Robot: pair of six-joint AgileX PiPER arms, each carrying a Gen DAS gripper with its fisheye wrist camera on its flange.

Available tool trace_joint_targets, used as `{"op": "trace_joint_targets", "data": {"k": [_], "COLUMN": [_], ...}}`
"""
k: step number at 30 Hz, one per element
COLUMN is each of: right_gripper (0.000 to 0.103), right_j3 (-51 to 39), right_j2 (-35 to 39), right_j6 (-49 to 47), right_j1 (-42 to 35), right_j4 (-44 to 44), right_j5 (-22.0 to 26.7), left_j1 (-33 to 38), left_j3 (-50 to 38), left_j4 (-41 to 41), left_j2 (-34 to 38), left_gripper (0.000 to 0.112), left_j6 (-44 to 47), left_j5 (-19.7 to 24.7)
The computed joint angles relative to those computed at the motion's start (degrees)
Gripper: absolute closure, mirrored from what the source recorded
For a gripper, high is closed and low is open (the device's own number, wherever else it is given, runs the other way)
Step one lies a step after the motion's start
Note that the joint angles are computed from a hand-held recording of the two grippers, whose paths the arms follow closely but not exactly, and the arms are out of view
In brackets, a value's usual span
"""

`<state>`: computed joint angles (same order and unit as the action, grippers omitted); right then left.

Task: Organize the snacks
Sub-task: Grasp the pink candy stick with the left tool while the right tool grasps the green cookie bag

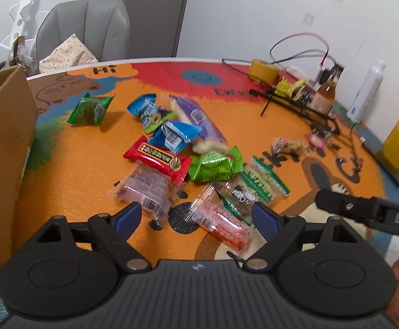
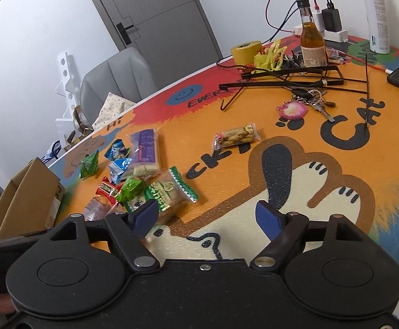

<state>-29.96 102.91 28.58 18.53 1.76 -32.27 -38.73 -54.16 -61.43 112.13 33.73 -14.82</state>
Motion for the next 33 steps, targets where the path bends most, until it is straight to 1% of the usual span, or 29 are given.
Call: {"op": "trace_joint_targets", "data": {"k": [1, 2, 4, 5, 6, 7, 8, 9, 10, 11, 13, 14, 16, 18, 19, 20, 22, 24, 25, 30, 33], "right_gripper": [0.024, 0.024, 0.024, 0.024, 0.024, 0.024, 0.024, 0.024, 0.024, 0.024, 0.024, 0.024, 0.024, 0.022, 0.019, 0.016, 0.011, 0.009, 0.008, 0.005, 0.004], "right_j3": [-0.3, -0.5, -1.1, -1.5, -1.9, -2.4, -2.8, -3.3, -3.8, -4.2, -5.3, -6.0, -7.1, -8.1, -8.6, -9.1, -10.3, -11.4, -12.0, -14.6, -15.9], "right_j2": [0.3, 0.6, 1.3, 1.7, 2.2, 2.6, 2.8, 3.2, 3.6, 3.8, 4.6, 5.0, 5.5, 5.8, 5.9, 6.1, 6.4, 6.7, 7.1, 8.9, 9.8], "right_j6": [0.3, 0.6, 1.0, 1.2, 1.3, 1.4, 1.7, 1.9, 2.0, 2.0, 1.6, 0.9, -0.5, -2.3, -3.4, -5.0, -8.9, -12.4, -13.4, -19.9, -20.8], "right_j1": [-0.2, -0.4, -0.6, -0.7, -0.6, -0.5, -0.6, -0.5, -0.3, 0.0, 0.6, 1.1, 2.1, 3.2, 3.7, 4.3, 5.5, 6.6, 6.8, 8.6, 9.4], "right_j4": [-0.5, -1.0, -1.8, -2.1, -2.2, -2.4, -3.0, -3.3, -3.5, -3.7, -3.6, -3.0, -1.8, -0.1, 0.7, 2.2, 5.8, 8.6, 9.2, 14.9, 14.6], "right_j5": [0.1, 0.0, -0.1, -0.1, -0.1, -0.1, 0.1, 0.2, 0.3, 0.5, 0.8, 1.2, 1.8, 2.5, 2.8, 3.1, 3.7, 4.4, 4.7, 5.7, 6.8], "left_j1": [-0.2, -0.2, -0.2, -0.2, -0.3, -0.5, -0.2, 0.3, 0.7, 0.7, 1.1, 1.3, 1.9, 3.0, 3.4, 3.5, 3.8, 4.3, 4.4, 5.5, 6.1], "left_j3": [-0.9, -1.5, -1.6, -1.7, -2.0, -2.4, -2.4, -2.3, -1.6, -0.7, 0.4, 0.8, 1.7, 2.7, 3.1, 3.4, 4.3, 5.4, 5.9, 8.1, 9.1], "left_j4": [-3.9, -5.4, -5.2, -6.6, -10.2, -14.5, -16.5, -16.5, -14.2, -11.1, -8.0, -6.7, -3.7, 3.5, 6.5, 7.2, 10.3, 15.3, 16.6, 19.9, 20.2], "left_j2": [0.8, 1.4, 1.8, 1.7, 1.8, 1.9, 2.0, 2.0, 1.8, 1.5, 0.9, 0.7, 0.3, -0.3, -0.5, -0.7, -1.1, -1.7, -2.0, -3.9, -4.7], "left_gripper": [0.025, 0.025, 0.025, 0.025, 0.027, 0.033, 0.037, 0.042, 0.045, 0.048, 0.059, 0.062, 0.082, 0.09, 0.093, 0.093, 0.093, 0.094, 0.094, 0.094, 0.094], "left_j6": [3.8, 5.4, 4.6, 6.1, 9.6, 14.1, 16.2, 16.0, 13.6, 10.7, 7.8, 6.4, 3.5, -3.6, -6.4, -7.1, -10.1, -15.1, -16.2, -19.7, -19.9], "left_j5": [0.2, 0.3, -0.1, -0.1, -0.4, -0.8, -0.7, 0.2, 0.5, 0.0, -0.4, -0.4, -0.4, 0.4, 0.7, 0.6, 0.3, 0.3, 0.2, -0.9, -1.2]}}
